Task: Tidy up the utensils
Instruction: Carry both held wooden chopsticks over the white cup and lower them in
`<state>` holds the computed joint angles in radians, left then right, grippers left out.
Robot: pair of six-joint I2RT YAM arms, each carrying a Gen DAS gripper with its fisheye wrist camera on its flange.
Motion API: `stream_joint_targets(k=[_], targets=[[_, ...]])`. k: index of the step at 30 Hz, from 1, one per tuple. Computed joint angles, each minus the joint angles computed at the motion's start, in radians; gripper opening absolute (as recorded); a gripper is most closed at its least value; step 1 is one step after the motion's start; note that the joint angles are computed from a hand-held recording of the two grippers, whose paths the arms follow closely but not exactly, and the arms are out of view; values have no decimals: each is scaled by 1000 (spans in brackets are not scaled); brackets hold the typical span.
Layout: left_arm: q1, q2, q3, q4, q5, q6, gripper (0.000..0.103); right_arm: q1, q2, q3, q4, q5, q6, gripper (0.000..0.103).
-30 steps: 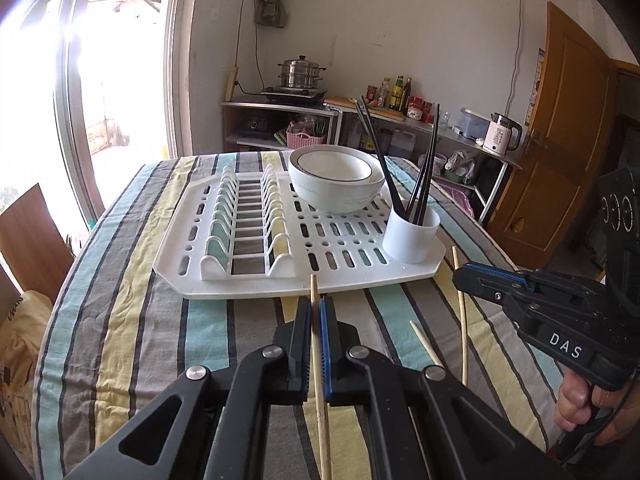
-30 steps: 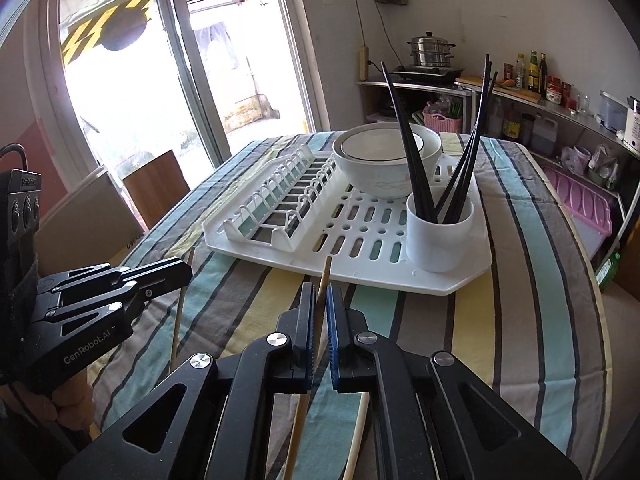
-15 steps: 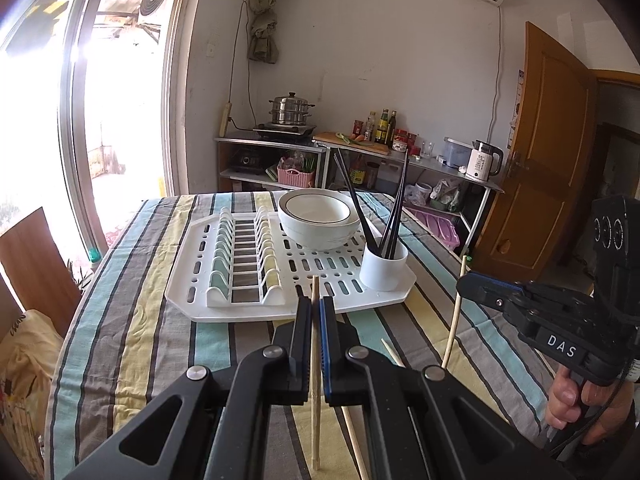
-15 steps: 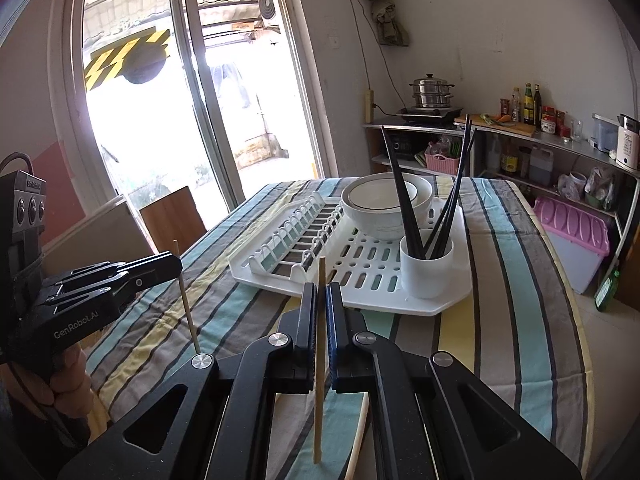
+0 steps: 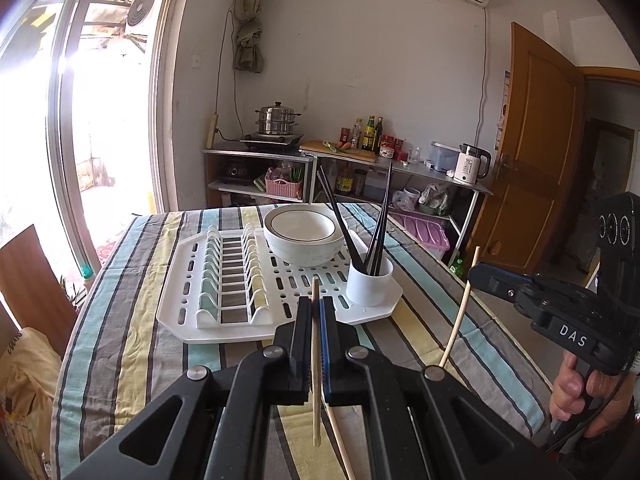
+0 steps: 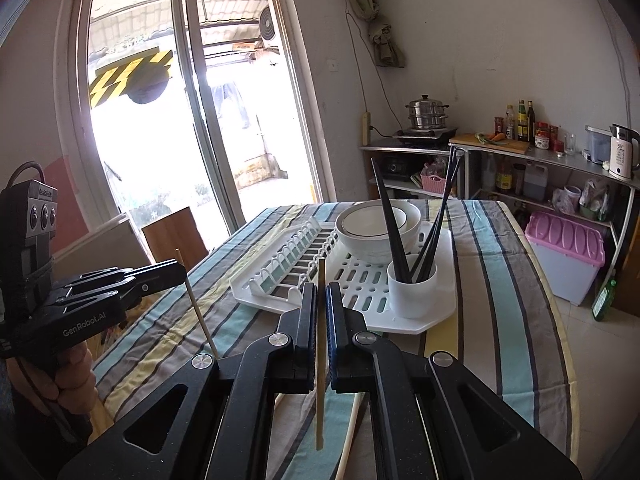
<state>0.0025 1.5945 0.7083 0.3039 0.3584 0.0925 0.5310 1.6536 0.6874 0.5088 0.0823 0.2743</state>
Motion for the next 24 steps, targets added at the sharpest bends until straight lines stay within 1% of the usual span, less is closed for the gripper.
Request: stream_joint_targets(k=[7,13,24], targets=[[-40,94,150,-55,14,-10,3,-71,10,50,-15,-17,-28,4],[-86,209,335,-130,21,-32,3,-139,47,125,-37,-51,-45,4],[-139,378,678,-246,22,-80,3,-212,107,282,-76,-72,-66,4]])
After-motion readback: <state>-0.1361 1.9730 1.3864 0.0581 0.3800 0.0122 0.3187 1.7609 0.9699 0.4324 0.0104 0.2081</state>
